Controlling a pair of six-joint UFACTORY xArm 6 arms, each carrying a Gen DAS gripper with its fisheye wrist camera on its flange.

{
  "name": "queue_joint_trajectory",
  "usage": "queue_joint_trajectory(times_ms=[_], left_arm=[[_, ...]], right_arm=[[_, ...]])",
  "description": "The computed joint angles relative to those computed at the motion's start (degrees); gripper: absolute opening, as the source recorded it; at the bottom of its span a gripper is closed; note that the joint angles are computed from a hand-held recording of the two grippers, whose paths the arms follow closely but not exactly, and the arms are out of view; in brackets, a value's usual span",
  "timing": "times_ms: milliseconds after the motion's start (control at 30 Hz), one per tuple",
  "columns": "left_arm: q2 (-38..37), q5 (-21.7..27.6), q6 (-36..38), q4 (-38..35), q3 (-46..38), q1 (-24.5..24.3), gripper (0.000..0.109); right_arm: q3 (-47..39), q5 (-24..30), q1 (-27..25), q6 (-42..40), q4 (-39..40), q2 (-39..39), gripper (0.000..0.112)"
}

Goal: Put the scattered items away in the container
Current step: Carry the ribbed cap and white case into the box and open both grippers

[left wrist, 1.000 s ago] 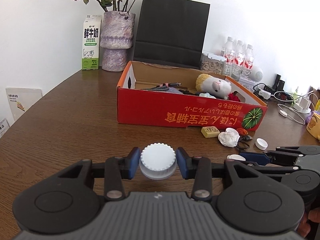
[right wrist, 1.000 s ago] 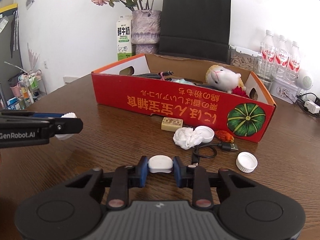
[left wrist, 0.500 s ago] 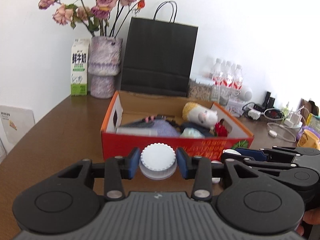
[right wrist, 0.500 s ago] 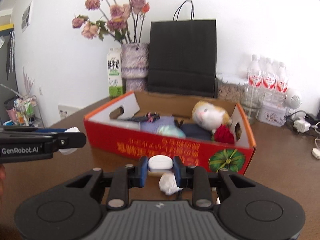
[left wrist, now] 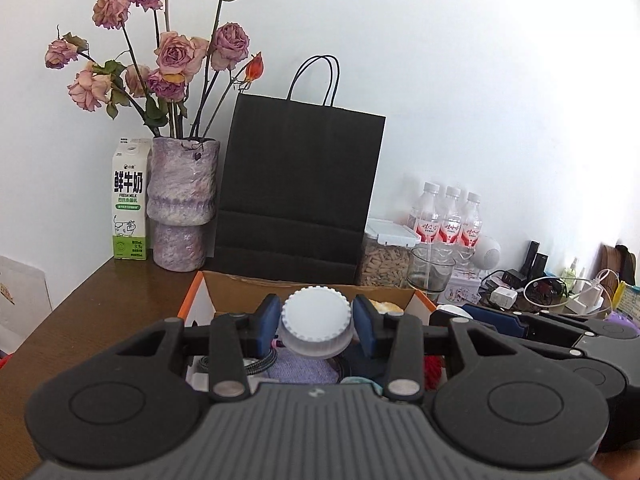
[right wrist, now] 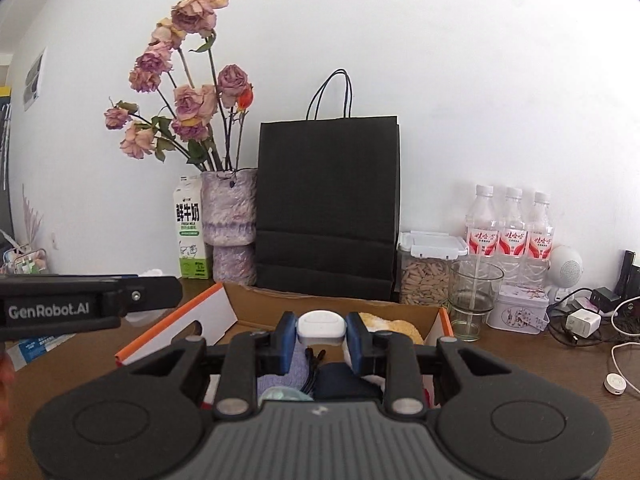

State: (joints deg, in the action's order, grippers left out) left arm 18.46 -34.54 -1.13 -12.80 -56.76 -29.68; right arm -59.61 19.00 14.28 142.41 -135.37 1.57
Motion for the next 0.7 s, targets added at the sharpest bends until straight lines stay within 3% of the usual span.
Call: queue_joint_trajectory(times_ms=[167, 467, 567, 700], left_arm=[[6.08, 3.72, 0.59, -1.38, -8.03, 0.78, 0.041], [15.53, 12.67, 9.04, -7.15, -19.12, 1.6, 0.041], [17.39, 11.18, 17.23, -14.55, -20.75, 0.16, 0.041], [17.93, 10.01, 19.73, -16.38, -20.89, -0.37, 0.041]], right_arm=[[-5.33, -2.16, -2.31, 1.68, -1.61, 5.66, 0.026], [-12.23, -7.0, -5.58, -2.9, 1.82, 15.49, 0.026], [-13.19, -8.33, -5.53, -2.62, 1.09, 16.94, 0.026], [-12.5, -7.42, -4.85, -4.46, 2.16, 16.77, 0.026]])
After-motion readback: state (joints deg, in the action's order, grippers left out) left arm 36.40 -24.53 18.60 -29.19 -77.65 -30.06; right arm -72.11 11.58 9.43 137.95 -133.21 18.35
